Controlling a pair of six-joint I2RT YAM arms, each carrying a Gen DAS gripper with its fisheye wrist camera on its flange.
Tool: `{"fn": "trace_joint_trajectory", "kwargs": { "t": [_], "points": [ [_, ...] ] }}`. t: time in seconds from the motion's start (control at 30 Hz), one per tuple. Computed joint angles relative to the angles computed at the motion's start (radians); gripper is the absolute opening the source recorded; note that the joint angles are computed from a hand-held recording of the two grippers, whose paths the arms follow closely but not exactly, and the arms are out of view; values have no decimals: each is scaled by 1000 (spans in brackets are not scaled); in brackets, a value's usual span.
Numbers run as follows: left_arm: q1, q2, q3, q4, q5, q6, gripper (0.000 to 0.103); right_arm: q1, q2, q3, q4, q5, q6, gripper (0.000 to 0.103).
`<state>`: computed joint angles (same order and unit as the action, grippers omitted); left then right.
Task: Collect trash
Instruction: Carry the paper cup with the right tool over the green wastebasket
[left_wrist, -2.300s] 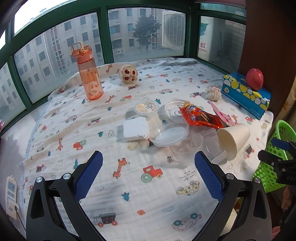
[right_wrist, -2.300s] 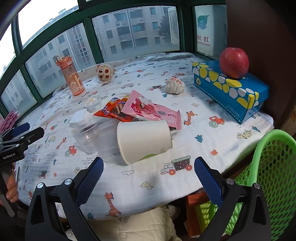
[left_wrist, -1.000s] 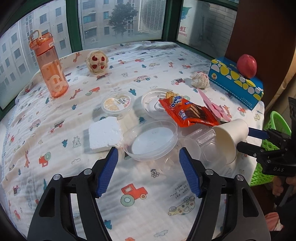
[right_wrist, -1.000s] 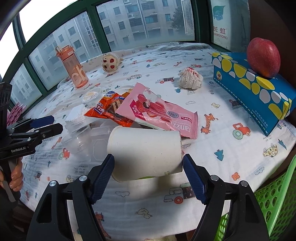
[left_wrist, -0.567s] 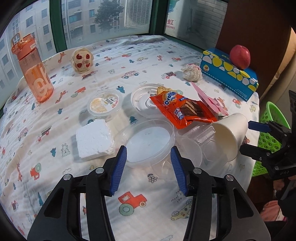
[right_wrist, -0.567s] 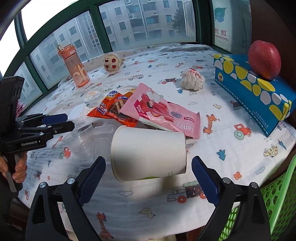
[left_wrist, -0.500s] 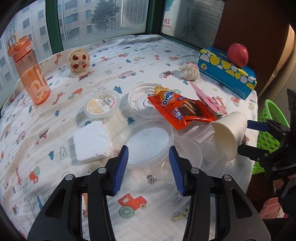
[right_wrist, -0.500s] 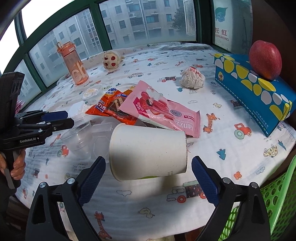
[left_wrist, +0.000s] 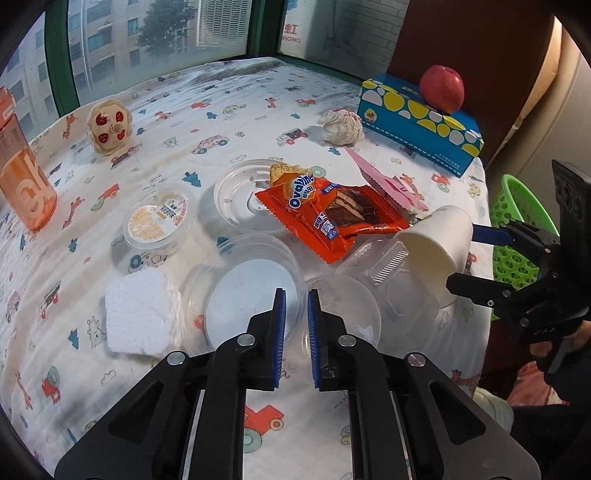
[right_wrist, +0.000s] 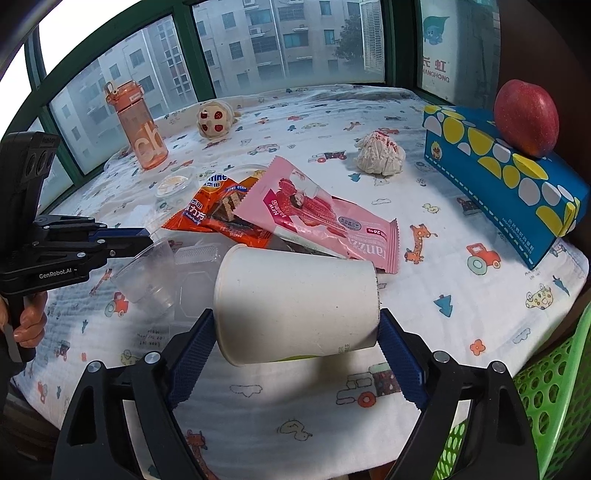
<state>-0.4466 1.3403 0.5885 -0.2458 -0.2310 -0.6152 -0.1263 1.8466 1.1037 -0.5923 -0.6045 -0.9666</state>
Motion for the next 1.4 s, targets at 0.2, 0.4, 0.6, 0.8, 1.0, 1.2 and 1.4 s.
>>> {"fn": "trace_joint_trajectory", "kwargs": {
  "t": [0.2, 0.4, 0.6, 0.8, 1.0, 1.2, 1.4],
  "points": [
    [-30, -64, -14, -29, -27, -33, 4, -30, -21, 19, -39, -21, 3, 83],
    [-81, -161, 3, -108, -73, -90, 4, -91, -44, 65, -138, -76, -20, 83],
    [-180, -184, 115, -198, -151, -119, 4, -199, -68, 138, -258, -148, -67, 83],
    [-267, -39, 280, -153, -147, -91, 4, -348, -21, 275, -360, -197, -116, 83],
    [-323, 236, 530, -90, -84, -29, 4, -493, 106, 478, -415, -214, -121, 83],
    [-352, 531, 852, -95, 17, 35, 4, -600, 256, 710, -438, -219, -65, 83],
    [-367, 797, 1178, -161, 124, 41, 4, -673, 417, 960, -491, -214, -10, 83]
  ]
}}
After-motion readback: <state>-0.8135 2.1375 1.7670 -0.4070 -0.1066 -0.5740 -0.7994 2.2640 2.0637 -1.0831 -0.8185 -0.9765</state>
